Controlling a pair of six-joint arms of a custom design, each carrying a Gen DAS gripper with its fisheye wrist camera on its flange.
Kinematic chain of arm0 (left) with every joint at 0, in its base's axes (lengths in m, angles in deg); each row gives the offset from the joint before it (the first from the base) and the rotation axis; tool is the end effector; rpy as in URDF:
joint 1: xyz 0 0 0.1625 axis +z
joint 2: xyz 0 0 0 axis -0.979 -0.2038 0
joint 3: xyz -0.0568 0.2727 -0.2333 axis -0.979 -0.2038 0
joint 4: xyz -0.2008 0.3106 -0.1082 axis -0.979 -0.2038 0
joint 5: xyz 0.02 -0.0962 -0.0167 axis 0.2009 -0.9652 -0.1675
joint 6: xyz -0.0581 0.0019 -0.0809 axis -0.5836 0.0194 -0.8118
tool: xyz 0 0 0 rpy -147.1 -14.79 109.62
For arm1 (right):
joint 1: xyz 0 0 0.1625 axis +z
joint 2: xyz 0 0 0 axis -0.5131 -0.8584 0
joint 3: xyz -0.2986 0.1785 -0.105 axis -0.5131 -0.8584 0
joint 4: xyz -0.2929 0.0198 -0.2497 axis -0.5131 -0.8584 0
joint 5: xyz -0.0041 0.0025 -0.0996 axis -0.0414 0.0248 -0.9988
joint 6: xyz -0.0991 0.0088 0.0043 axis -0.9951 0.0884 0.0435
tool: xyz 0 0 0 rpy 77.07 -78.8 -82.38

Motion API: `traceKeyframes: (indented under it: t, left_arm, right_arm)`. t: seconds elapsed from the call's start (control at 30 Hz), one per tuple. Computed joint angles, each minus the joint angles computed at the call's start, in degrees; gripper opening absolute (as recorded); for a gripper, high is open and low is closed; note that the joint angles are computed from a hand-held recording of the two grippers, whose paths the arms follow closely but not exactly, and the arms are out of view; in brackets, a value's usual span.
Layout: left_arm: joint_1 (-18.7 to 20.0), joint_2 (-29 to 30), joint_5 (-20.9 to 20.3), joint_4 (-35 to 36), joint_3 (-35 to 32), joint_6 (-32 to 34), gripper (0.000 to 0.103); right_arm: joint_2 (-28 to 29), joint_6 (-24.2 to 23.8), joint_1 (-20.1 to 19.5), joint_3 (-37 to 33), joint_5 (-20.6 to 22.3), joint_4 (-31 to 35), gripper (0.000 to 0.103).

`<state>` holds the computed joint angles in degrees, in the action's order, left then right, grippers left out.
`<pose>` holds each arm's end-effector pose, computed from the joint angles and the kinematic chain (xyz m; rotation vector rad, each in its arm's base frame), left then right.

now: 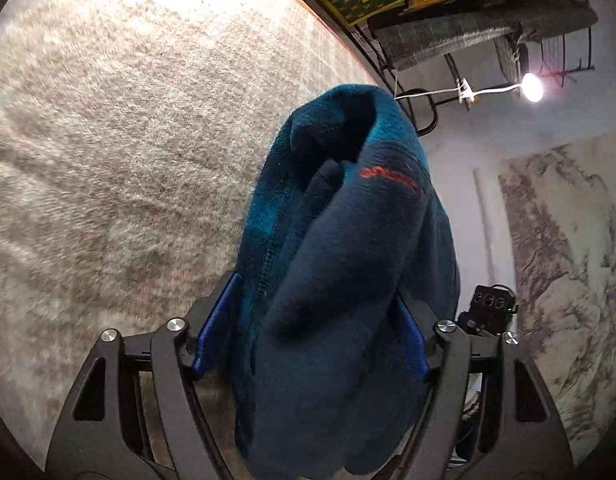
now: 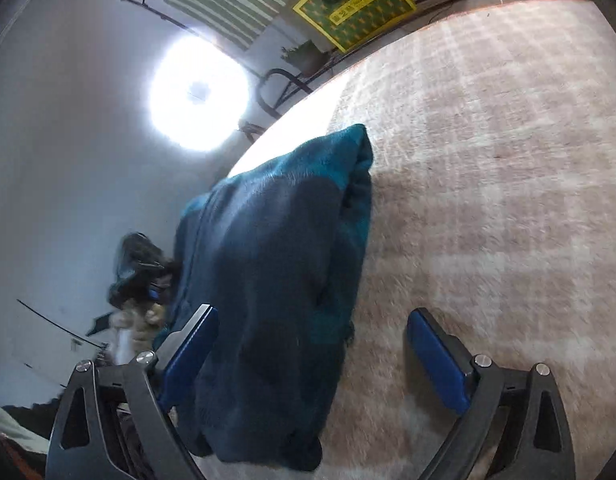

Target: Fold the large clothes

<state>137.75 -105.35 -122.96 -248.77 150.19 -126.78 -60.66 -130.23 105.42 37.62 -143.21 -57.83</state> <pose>-0.0824 -0.4778 0.1513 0.5635 -2.8468 1.0425 -0.0367 -0.7044 0.1787 -0.8508 2.7932 -0.0157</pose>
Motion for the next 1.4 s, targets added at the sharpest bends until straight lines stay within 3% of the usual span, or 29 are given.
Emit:
traceKeyframes:
  t: [0.17,0.33,0.4,0.53,0.73,1.03,1.27,1.4]
  left_arm:
    - [1.5,0.3,-2.4,-0.3,-1.1,2.9,0.073]
    - [2.3,1.3,-3.6,-0.7,-2.2,3.4,0.07]
    - [1.5,1.1,-1.8,2.2,-3.2,3.2,0.062]
    - [-1.4,1.2,3.4,5.6,-4.2,3.3,0.049]
    - [-6.4,-0.2,9.5,8.8,-3.8,3.2,0.039]
    - [-10.8,1.9,10.4,11.6,-8.9,5.0,0.036]
    - [-10.1,10.2,7.3,13.7,-21.0,10.0,0.036]
    - [-9.1,17.6,5.1,16.4,-32.2,14.4,0.036]
  right_arm:
    - [3.8,0.2,0.4,-4.8,1.5,5.3,0.07]
    - [5.1,-0.4,1.0,-4.7,3.1,6.0,0.068]
    - [4.5,0.3,1.2,-3.1,3.1,4.9,0.066]
    - [1.9,0.7,1.9,1.6,1.0,0.1,0.045]
    - [-4.3,-2.4,4.5,9.3,-1.8,-8.2,0.027]
    - [-11.9,-5.2,6.2,15.3,-1.6,-12.9,0.024]
    - [-13.8,-6.4,6.2,11.6,-3.1,-13.5,0.024]
    - [-13.2,-6.8,6.0,6.6,-3.7,-13.0,0.024]
